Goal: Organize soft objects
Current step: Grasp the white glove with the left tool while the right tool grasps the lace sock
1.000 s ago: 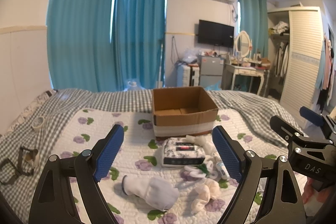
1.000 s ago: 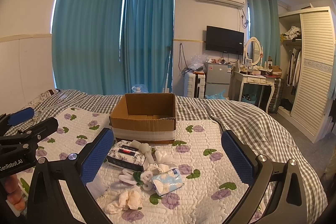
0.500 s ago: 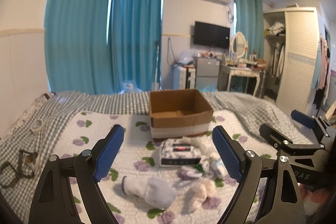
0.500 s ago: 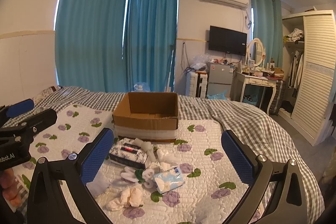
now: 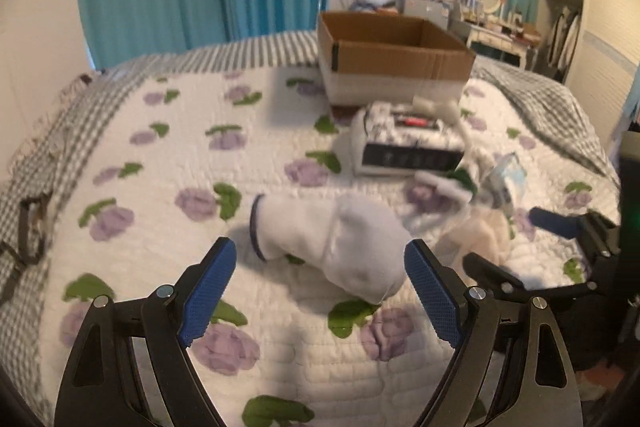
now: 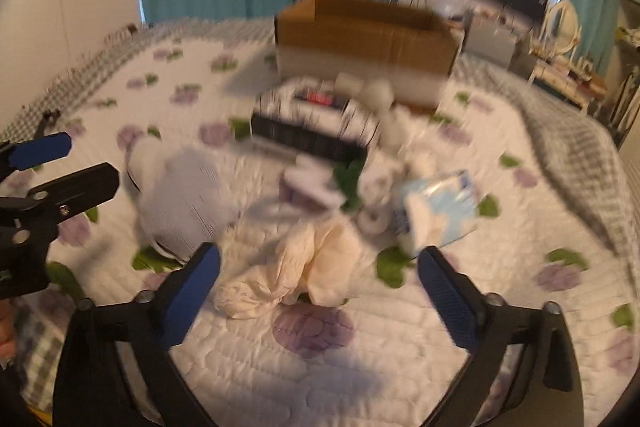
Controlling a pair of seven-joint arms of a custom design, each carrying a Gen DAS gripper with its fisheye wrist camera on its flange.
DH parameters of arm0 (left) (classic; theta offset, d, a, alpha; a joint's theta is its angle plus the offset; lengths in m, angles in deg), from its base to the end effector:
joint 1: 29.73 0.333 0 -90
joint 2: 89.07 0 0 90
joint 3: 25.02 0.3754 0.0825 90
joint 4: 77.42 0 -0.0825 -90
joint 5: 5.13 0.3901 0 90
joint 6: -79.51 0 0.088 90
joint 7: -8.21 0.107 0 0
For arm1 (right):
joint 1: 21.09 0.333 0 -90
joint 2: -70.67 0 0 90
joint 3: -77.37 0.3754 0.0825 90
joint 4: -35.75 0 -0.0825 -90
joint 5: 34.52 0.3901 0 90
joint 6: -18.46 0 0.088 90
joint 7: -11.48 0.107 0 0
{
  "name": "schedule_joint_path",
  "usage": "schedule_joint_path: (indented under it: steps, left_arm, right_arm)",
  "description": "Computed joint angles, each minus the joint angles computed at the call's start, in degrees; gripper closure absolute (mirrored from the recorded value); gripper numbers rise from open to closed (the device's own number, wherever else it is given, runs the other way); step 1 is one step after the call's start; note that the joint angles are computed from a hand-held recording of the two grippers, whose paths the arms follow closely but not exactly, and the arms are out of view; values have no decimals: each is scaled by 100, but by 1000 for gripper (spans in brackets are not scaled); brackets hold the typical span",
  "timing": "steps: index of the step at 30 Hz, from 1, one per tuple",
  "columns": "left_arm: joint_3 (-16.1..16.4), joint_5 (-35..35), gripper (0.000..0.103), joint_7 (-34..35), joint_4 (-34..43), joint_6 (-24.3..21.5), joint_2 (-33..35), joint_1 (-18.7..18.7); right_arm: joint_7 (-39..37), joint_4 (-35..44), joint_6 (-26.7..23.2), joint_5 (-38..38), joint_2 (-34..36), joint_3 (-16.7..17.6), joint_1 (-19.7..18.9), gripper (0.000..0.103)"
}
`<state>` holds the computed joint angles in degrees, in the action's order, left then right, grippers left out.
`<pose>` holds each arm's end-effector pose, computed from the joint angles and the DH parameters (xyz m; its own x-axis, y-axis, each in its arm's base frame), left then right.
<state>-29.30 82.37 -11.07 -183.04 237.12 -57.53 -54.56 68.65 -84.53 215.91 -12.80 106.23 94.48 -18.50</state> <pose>0.5809 -0.3634 0.2864 0.0432 -0.9989 0.0207 -0.7017 -0.0451 -0.7110 0.6326 0.1585 0.2509 0.3651 -0.9296 0.0500 -0.6874 -0.3054 -0.6589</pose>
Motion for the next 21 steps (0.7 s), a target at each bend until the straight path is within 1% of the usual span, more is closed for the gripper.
schedule_joint_path:
  steps: [1,2,3,4,5,6,7,10,11,13,17,18,19,21]
  left_arm:
    - [-13,-44,16,34,35,86,56,43]
    - [-26,-114,16,105,95,194,132,90]
    - [-28,-183,16,196,160,304,207,121]
    - [-45,-321,16,371,244,413,307,153]
    - [-44,-477,16,566,305,504,382,179]
    - [-34,-622,16,752,367,584,466,184]
    - [-44,-827,16,1008,439,628,557,188]
    - [-98,-1525,16,1817,682,434,815,157]
    - [-81,-1679,16,1971,748,396,873,131]
    - [24,-1843,16,2118,889,459,977,57]
    - [381,-1898,18,2065,1051,709,1105,-184]
    - [474,-1861,21,1997,1039,766,1101,-258]
    - [524,-1836,33,2003,1034,828,1103,-292]
    - [571,-1842,44,2082,1018,961,1112,-298]
  right_arm:
    - [58,113,-178,-22,85,88,-123,26]
    - [100,214,-387,-68,158,276,-347,46]
    - [100,314,-549,-66,231,396,-478,56]
    - [91,396,-687,6,247,385,-490,67]
    - [46,425,-664,69,267,410,-522,68]
    - [-5,439,-628,99,284,502,-610,69]
    - [-50,435,-584,104,299,647,-757,73]
    - [-71,437,-452,121,300,864,-1001,74]
    - [-53,452,-461,119,304,923,-1067,74]
    - [-23,498,-529,109,333,1041,-1215,74]
    - [-67,529,-627,172,359,1105,-1292,74]
    - [-95,504,-616,175,356,1153,-1342,74]
    - [-117,473,-597,176,347,1202,-1388,74]
    - [-143,372,-516,162,305,1303,-1484,74]
